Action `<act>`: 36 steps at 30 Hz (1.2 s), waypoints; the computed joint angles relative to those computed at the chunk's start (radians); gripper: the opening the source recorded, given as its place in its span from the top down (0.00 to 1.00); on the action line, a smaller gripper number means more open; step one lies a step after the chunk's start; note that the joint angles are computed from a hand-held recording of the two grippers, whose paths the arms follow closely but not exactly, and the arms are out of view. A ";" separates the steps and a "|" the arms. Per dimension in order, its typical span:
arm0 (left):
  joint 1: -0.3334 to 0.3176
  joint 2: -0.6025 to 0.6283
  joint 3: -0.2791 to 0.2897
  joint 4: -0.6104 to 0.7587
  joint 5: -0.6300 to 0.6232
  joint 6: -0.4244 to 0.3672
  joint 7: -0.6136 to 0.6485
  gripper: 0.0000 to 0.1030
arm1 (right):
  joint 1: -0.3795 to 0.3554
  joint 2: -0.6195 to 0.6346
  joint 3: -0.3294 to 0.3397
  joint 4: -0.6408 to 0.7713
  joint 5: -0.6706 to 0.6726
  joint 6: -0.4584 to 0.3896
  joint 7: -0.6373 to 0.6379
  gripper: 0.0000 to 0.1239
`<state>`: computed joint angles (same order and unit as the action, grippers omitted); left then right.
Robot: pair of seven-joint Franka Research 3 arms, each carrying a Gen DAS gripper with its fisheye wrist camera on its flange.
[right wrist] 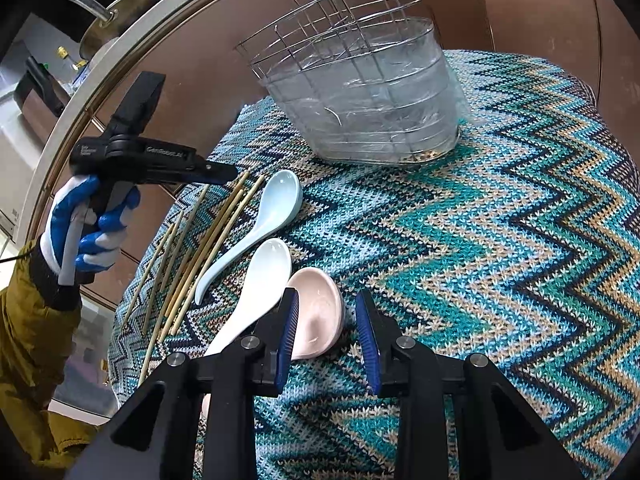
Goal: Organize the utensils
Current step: 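Grasp the pink spoon with the right tool while the left tool grasps a wooden chopstick, then carry the pink spoon with the right tool while the left tool carries the chopstick to the holder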
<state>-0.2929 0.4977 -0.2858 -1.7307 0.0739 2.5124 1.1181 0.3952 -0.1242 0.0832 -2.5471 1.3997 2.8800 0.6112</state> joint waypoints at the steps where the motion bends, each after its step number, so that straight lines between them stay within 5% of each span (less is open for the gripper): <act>1: -0.001 0.009 0.002 0.011 0.002 -0.010 0.000 0.86 | -0.001 0.002 -0.001 0.001 -0.008 -0.003 0.004 0.76; 15: -0.028 0.064 0.017 0.084 0.041 -0.041 -0.004 0.96 | -0.012 0.068 0.012 0.044 -0.073 -0.024 0.029 0.93; 24: -0.028 -0.139 0.020 -0.135 0.079 0.178 -0.060 0.96 | 0.040 -0.038 0.038 -0.011 -0.011 0.120 0.014 0.94; 29: -0.029 -0.289 0.032 -0.246 0.133 0.340 -0.130 0.96 | 0.080 -0.149 0.059 -0.051 -0.118 0.265 0.122 0.94; 34: -0.067 -0.377 0.088 -0.273 0.321 0.505 -0.330 0.96 | -0.106 -0.239 0.225 -0.068 -0.393 0.359 0.351 0.94; 36: -0.099 -0.392 0.137 -0.252 0.486 0.547 -0.486 0.96 | -0.209 -0.262 0.315 -0.063 -0.456 0.391 0.407 0.94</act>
<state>-0.3918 0.1059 -0.1485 -1.9826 0.5598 3.0590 0.6320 0.1862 -0.3867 0.3979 -2.6096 0.9437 3.2713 1.0179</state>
